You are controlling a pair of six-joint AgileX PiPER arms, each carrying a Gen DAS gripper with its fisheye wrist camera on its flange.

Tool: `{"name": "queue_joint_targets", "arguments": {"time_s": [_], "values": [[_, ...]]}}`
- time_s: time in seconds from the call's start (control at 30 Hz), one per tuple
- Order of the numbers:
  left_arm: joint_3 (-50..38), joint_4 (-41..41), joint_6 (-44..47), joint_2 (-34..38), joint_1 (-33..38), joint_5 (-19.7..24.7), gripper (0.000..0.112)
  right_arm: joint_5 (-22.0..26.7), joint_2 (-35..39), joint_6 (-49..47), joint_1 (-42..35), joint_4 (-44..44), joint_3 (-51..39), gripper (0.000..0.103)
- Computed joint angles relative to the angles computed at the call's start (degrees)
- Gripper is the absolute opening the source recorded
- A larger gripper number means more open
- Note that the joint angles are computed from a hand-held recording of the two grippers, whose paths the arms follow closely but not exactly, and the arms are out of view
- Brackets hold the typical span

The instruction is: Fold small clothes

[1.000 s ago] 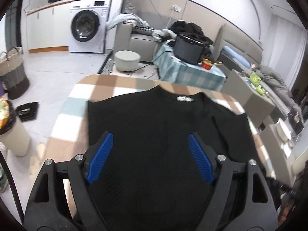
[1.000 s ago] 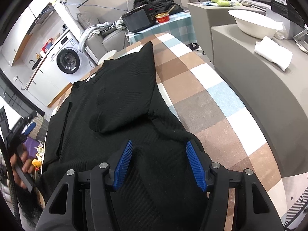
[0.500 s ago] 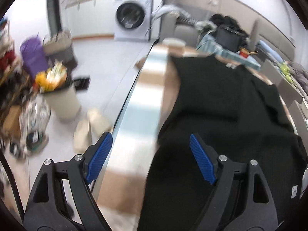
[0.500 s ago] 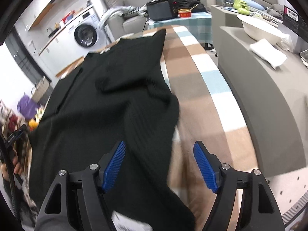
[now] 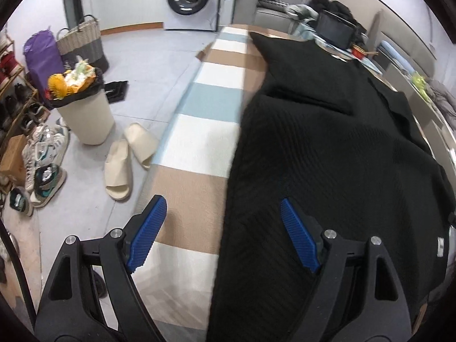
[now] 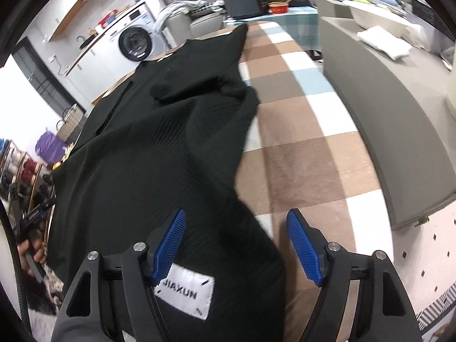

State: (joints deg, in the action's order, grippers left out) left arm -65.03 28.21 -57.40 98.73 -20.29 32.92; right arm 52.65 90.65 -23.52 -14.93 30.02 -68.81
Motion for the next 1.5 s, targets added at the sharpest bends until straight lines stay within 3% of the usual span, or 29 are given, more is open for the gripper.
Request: {"name": "queue_joint_targets", "arguments": {"time_s": [0.1, 0.17, 0.2, 0.23, 0.27, 0.3, 0.37, 0.4, 0.47, 0.67, 0.77, 0.83, 1.0, 1.13, 1.17, 1.2, 1.27, 1.3, 1.37, 1.43, 1.5], "values": [[-2.7, -2.3, 3.6, 1.8, -0.9, 1.5, 0.079, -0.2, -0.9, -1.1, 0.2, 0.6, 1.0, 0.074], [-4.1, 3.8, -0.4, 3.5, -3.7, 4.1, 0.068, -1.9, -1.5, -0.2, 1.0, -0.7, 1.8, 0.069], [-4.6, 5.8, -1.9, 4.0, -4.9, 4.2, 0.056, -3.0, -1.8, 0.3, 1.6, -1.7, 2.3, 0.060], [-4.3, 5.5, -1.5, 3.9, -5.2, 2.8, 0.035, -4.1, -2.1, 0.6, 2.4, -2.8, 2.9, 0.054], [-4.6, 4.3, 0.0, 3.9, -5.2, 1.8, 0.025, -5.3, -2.2, 0.9, 3.3, -3.8, 3.3, 0.042], [-5.3, 4.3, 0.5, 4.3, -5.8, 2.3, 0.007, -6.7, -2.2, 0.9, 4.2, -4.5, 3.9, 0.027], [-6.3, 5.9, -0.7, 4.6, -6.8, 3.0, 0.006, -9.6, -2.5, 1.4, 5.9, -6.8, 5.1, 0.010], [-6.5, 6.4, -1.5, 4.6, -6.9, 3.0, 0.005, -9.5, -2.5, 0.6, 5.9, -6.5, 5.2, 0.007], [-4.3, 7.3, -3.5, 1.9, -6.6, -0.1, 0.005, -8.3, -3.4, -3.2, 4.8, -2.4, 5.2, 0.006], [-0.9, 9.6, -5.3, -6.5, -6.6, -3.1, 0.005, -3.9, -9.0, -14.8, -4.4, 15.7, 4.8, 0.005], [-1.7, 10.7, -4.6, -8.4, -6.4, -2.1, 0.005, -5.6, -10.6, -15.3, -5.8, 19.8, 4.0, 0.005], [-3.5, 12.6, -4.7, -7.8, -5.8, -1.3, 0.005, -7.8, -10.6, -13.8, -5.2, 19.8, 3.0, 0.005], [-10.8, 8.8, 1.3, -3.3, -0.6, -3.9, 0.005, -13.8, -5.7, -7.8, -1.7, 18.1, -2.6, 0.005], [-23.1, 4.1, 8.2, 7.2, 3.2, -2.5, 0.007, -19.4, 4.0, 2.9, 2.6, 10.1, -12.4, 0.007], [-26.8, 2.6, 10.1, 10.4, 3.7, -0.5, 0.007, -19.1, 7.4, 7.7, 3.7, 5.7, -16.3, 0.015], [-30.7, 1.2, 11.7, 13.5, 4.1, 2.2, 0.010, -17.4, 10.1, 10.2, 4.0, 3.4, -19.7, 0.032], [-39.2, -2.0, 14.1, 19.9, 4.8, 9.5, 0.016, -10.8, 17.5, 13.8, 4.5, -0.9, -28.3, 0.047], [-40.3, -2.9, 14.1, 20.9, 5.3, 11.3, 0.017, -8.5, 19.5, 15.6, 4.7, -3.2, -30.4, 0.047], [-37.8, -5.2, 14.5, 20.0, 6.4, 9.7, 0.032, -7.6, 19.7, 15.2, 4.6, -4.3, -29.0, 0.048], [-34.8, -4.8, 11.8, 18.6, 7.1, 7.5, 0.070, -8.4, 19.4, 13.8, 4.1, -4.7, -26.2, 0.057], [-34.5, -5.9, 11.9, 18.8, 7.8, 5.9, 0.074, -7.8, 19.9, 13.6, 3.9, -6.0, -25.3, 0.058]]}}
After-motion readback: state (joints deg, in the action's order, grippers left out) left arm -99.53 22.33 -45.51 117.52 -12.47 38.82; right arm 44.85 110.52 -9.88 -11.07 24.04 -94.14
